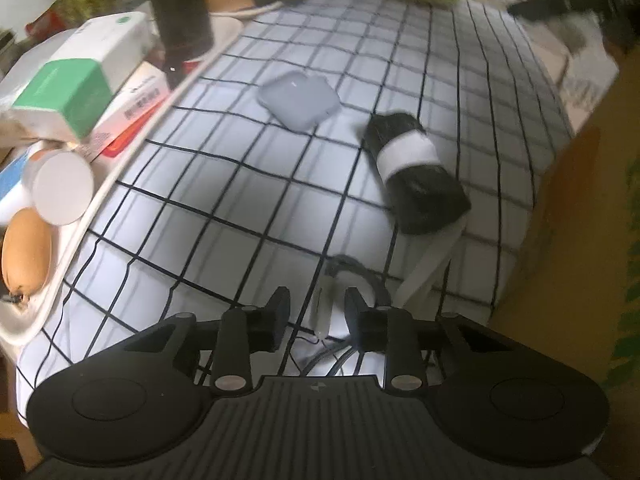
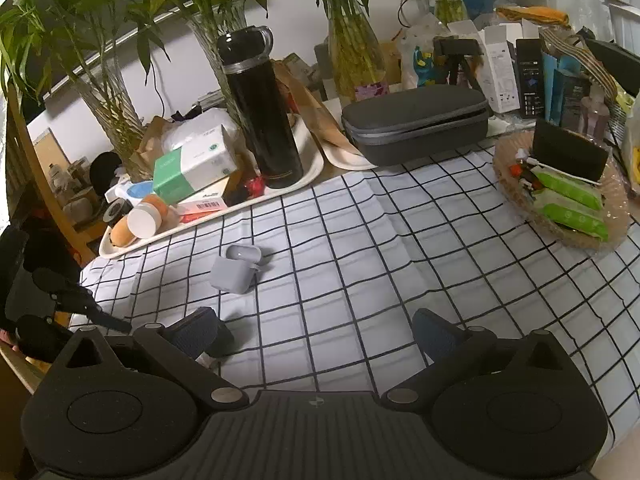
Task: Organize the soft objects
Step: 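Close left tool on the grey cable while right tool approaches the black-and-white roll, then close right tool around the black-and-white roll while left tool holds the cable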
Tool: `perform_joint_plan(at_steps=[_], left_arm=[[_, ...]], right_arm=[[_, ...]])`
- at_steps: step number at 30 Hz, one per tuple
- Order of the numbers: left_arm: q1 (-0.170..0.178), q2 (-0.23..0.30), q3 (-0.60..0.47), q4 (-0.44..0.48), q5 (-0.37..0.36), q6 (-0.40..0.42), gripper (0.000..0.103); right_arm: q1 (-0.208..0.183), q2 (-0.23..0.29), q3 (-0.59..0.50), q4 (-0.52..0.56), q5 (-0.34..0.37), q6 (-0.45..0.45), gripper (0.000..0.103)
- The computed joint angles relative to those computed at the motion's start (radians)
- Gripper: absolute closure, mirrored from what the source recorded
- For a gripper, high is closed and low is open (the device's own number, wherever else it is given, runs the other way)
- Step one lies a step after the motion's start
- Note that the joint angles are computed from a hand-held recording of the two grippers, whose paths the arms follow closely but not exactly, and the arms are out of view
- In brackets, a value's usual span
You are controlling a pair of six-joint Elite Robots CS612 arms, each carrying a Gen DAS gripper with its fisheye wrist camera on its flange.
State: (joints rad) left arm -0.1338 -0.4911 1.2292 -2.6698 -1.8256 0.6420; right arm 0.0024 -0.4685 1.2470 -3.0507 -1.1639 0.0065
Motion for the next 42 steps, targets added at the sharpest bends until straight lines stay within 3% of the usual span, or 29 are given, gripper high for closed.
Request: perform_joint_plan(at_steps=[2,6,12,19,23,28,33,42], left_arm=[[-0.001,0.001,0.008,-0.026,-0.003,0.016,0.076],[0.0,0.004,0.018,-0.068,-0.001,0.029,0.093],[0.004,0.011,0.036,-0.159,0.0,-0.048,0.093],[0.006,0.026,0.036,-0.279,0.06,-0.198,0.094],[0.004,0.03,0.041,-0.329,0.086,-0.243,0.093],[0.008,0.033,0.041,-0.366,0.09,-0.296,0.093],[0.009,0.034,0.038,-0.361,0.094,-0.319,0.094],[0.012,0.038,0.025,-0.338,0.078,-0.352,0.093]], right_arm=[[0.001,0.002,-0.004,0.006,-0.001,-0.005,0.0],[0.002,0.005,-0.011,0.017,-0.003,-0.018,0.0],[0.005,0.015,-0.029,0.042,0.006,-0.061,0.0],[0.004,0.043,-0.081,0.103,0.086,-0.166,0.0],[0.008,0.07,-0.131,0.162,0.13,-0.244,0.0],[0.006,0.122,-0.229,0.281,0.236,-0.325,0.0],[0.008,0.163,-0.314,0.439,0.358,-0.479,0.0],[0.026,0.211,-0.423,0.669,0.419,-0.693,0.0]])
